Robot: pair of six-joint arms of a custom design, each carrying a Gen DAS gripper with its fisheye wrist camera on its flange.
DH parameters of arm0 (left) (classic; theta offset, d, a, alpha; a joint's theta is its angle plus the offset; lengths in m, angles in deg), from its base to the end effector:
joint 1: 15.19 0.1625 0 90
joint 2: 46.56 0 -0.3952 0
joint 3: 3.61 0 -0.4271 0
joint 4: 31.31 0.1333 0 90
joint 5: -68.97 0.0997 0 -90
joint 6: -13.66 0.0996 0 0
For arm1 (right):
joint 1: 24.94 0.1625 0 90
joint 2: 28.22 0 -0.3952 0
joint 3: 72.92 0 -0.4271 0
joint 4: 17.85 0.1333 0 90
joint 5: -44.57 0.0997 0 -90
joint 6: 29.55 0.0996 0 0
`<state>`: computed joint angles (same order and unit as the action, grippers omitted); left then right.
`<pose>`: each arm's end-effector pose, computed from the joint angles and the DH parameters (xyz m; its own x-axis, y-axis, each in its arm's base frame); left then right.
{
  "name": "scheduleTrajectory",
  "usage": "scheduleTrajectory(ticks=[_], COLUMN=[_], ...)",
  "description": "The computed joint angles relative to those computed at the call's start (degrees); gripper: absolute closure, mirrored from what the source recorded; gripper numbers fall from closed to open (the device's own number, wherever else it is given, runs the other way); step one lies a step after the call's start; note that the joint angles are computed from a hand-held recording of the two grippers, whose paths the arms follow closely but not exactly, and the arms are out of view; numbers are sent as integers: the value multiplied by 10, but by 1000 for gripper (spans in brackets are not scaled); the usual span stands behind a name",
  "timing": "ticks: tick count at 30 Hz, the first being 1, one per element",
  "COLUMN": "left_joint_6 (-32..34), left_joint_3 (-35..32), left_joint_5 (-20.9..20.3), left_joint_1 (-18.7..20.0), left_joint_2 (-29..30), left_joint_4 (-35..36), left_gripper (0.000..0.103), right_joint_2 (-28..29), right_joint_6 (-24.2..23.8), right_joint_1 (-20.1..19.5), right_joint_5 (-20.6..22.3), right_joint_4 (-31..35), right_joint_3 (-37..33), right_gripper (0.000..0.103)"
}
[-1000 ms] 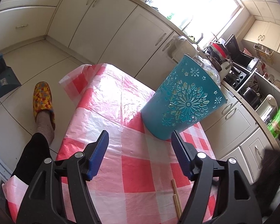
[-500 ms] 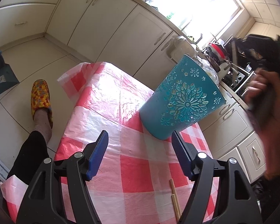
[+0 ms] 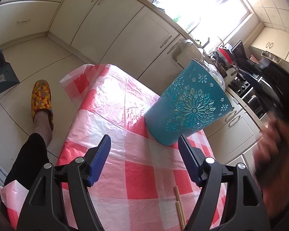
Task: Organize utensils
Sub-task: 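Open the right gripper over the bucket and withdraw toward the table sticks, then close the left gripper on a wooden stick while the right gripper closes on another stick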
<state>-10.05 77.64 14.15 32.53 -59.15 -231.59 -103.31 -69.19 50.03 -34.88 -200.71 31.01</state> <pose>-0.3095 -0.6238 -0.1438 -0.9916 0.0218 -0.1273 0.1138 0.6137 -0.7813 -0.0112 -0.6260 0.3851 -0.8365 -0.1960 0.5117 -0.5455 0.3870 -0.7434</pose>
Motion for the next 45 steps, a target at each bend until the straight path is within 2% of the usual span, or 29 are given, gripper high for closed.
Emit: scheduleTrajectory(ticks=[2,5,7,8,11,14,17,18,22,23,29,33,36,40,43,45], left_joint_6=[3,4,-1,-17,-61,-80,-111,-116,-122,-119,-67,-40,-31,-4,9,35], left_joint_3=[-2,-7,-9,-5,35,102,146,153,172,171,139,92,40,-24,-55,-64], left_joint_5=[6,17,32,53,82,96,93,91,78,74,34,8,1,36,82,115], left_joint_1=[-2,-5,-8,-12,-28,-65,-84,-86,-88,-86,-83,-79,-80,-97,-112,-121], left_joint_2=[1,1,0,-6,-32,-71,-100,-105,-116,-116,-95,-70,-40,2,26,39], left_joint_4=[6,22,37,58,84,120,159,163,162,165,195,255,321,400,452,463], left_gripper=[34,33,33,33,33,33,32,32,32,31,31,31,31,31,32,48], right_joint_2=[-54,-124,-155,-164,-168,-158,-144,-135,-123,-119,-99,-108,-128,-146,-154,-155], right_joint_6=[-23,-83,-96,-93,-95,-91,-102,-101,-102,-111,-126,-165,-175,-176,-179,-176], right_joint_1=[-27,-73,-109,-123,-141,-135,-119,-113,-111,-107,-96,-100,-116,-139,-152,-155], right_joint_5=[6,-29,-42,-47,-50,-72,-107,-125,-149,-165,-193,-205,-196,-166,-141,-133], right_joint_4=[35,98,144,157,166,196,188,170,143,123,102,107,135,163,172,175], right_joint_3=[63,153,193,206,221,215,212,212,204,207,192,192,190,187,189,189], right_gripper=[63,63,69,74,85,86,86,87,87,92,94,94,94,94,94,94])
